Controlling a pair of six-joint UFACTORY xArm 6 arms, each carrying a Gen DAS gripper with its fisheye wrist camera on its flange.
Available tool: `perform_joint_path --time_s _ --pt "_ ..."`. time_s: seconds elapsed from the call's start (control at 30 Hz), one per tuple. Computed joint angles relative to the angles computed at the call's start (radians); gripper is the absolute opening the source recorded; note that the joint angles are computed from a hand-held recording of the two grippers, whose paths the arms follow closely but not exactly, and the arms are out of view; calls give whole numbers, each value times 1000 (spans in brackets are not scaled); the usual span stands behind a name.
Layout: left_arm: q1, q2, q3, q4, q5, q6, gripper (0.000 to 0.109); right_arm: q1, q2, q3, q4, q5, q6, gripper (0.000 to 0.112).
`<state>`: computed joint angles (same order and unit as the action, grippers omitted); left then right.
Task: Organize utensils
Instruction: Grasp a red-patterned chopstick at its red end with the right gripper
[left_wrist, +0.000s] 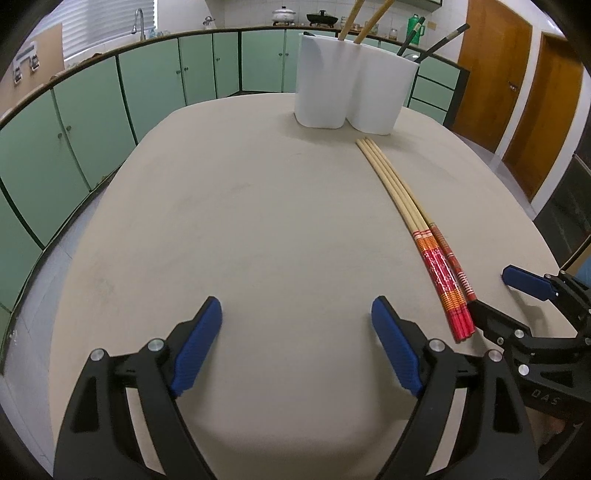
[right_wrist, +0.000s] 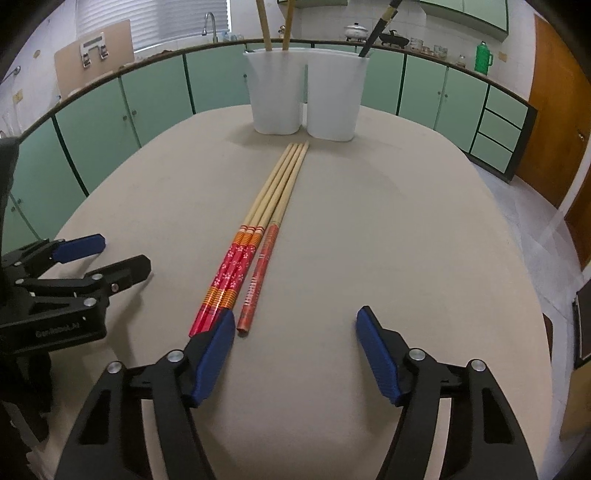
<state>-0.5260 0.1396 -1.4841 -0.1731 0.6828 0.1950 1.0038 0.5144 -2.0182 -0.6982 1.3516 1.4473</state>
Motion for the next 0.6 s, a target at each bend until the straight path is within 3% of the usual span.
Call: perform_joint_path --time_s 0.3,0.6 --pt "-1 3 -3 -2 1 1 82 -1 -6 12 -8 -35 15 45" --pt "-8 7 -8 23 0 -6 82 -17 -27 61 -6 -134 12 8"
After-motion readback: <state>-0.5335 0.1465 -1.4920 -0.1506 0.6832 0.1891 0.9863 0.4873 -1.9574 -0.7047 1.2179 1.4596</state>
